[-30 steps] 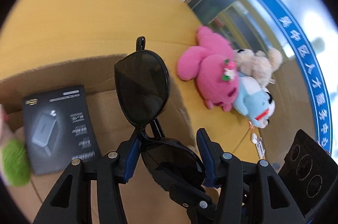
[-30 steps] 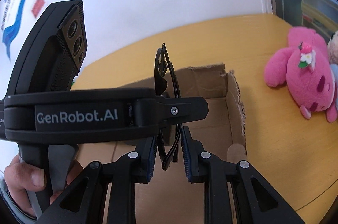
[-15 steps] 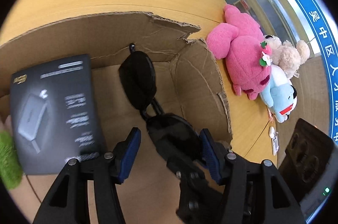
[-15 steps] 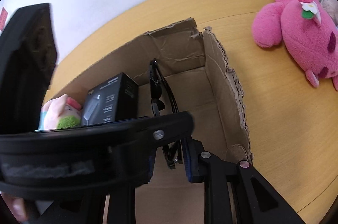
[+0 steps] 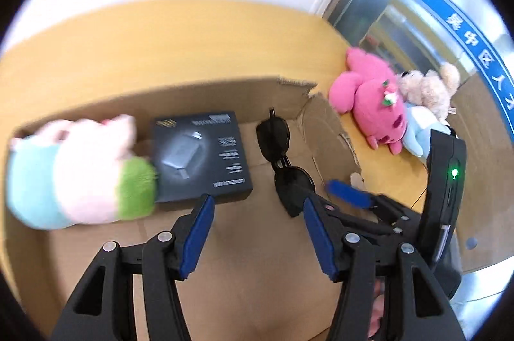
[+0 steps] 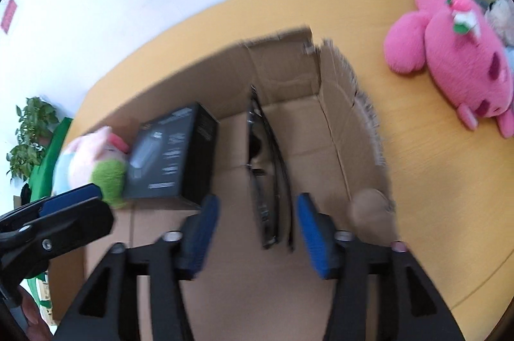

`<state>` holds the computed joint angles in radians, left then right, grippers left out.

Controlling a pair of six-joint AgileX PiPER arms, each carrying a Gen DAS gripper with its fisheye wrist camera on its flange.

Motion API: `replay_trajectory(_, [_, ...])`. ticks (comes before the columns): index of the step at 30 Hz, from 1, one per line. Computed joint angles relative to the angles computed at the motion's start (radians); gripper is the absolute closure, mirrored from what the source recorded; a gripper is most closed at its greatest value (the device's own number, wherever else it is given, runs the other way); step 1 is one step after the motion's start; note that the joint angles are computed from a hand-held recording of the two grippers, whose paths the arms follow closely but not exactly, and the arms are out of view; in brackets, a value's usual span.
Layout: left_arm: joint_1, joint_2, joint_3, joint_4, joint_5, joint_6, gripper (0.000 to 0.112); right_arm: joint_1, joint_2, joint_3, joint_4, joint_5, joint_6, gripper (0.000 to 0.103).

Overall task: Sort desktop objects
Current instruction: 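Lower the sunglasses beside the charger box and open the right gripper, then move the left gripper to the clear phone case and close on its rim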

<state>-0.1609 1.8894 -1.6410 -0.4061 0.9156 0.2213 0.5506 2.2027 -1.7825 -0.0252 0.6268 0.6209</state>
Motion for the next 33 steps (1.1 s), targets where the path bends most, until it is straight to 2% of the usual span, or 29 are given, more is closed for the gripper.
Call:
replay_trajectory(2, [0.004,-0.150,0.165,0.019,-0.111,0.033,0.052,0.042,-0.101,0.121,-0.128,-0.059,0.097,0.010])
replay_trajectory(3, [0.001,-0.214,0.232,0.046,-0.160,0.029,0.046,0.061,-0.136,0.159,-0.187,-0.073,0.144,0.005])
replay_trajectory(6, [-0.041,-0.448,0.480,0.314,-0.369,-0.170,0.031,0.141,-0.279,0.327,-0.364,-0.146,0.295,0.002])
replay_trajectory(7, [-0.049,-0.525,0.559,0.414,-0.414,-0.260,0.031,0.184,-0.330,0.387,-0.464,-0.145,0.381,0.000])
replay_trajectory(9, [-0.058,-0.649,0.675,0.535,-0.447,-0.385,0.031,0.254,-0.398,0.460,-0.639,-0.110,0.532,0.000])
replay_trajectory(11, [-0.060,-0.776,0.790,0.605,-0.461,-0.473,0.031,0.333,-0.441,0.532,-0.791,-0.087,0.688,0.000])
replay_trajectory(13, [-0.104,-0.895,0.899,0.787,-0.457,-0.673,0.031,0.392,-0.488,0.557,-0.834,-0.043,0.739,0.000])
replay_trajectory(16, [-0.227,-1.029,1.010,1.059,-0.360,-0.973,0.031,0.542,-0.555,0.656,-1.008,0.036,0.954,0.000])
replay_trajectory(17, [-0.267,-1.057,1.034,1.111,-0.325,-1.045,0.031,0.592,-0.567,0.680,-1.063,0.081,1.020,0.000])
replay_trajectory(19, [-0.290,-1.117,1.081,1.097,-0.303,-1.071,0.031,0.680,-0.589,0.706,-1.108,0.167,1.084,0.000])
replay_trajectory(23, [-0.192,-1.173,1.144,0.880,-0.349,-0.875,0.031,0.815,-0.580,0.707,-1.153,0.348,1.133,0.000])
replay_trajectory(27, [-0.170,-1.216,1.195,0.770,-0.336,-0.796,0.031,0.848,-0.592,0.733,-1.146,0.346,1.162,0.000])
replay_trajectory(31, [-0.315,-1.234,1.227,0.931,-0.270,-1.008,0.031,0.843,-0.597,0.755,-1.128,0.316,1.161,0.000])
replay_trajectory(33, [-0.304,-1.227,1.233,0.899,-0.286,-0.976,0.031,0.839,-0.599,0.772,-1.125,0.299,1.180,0.000])
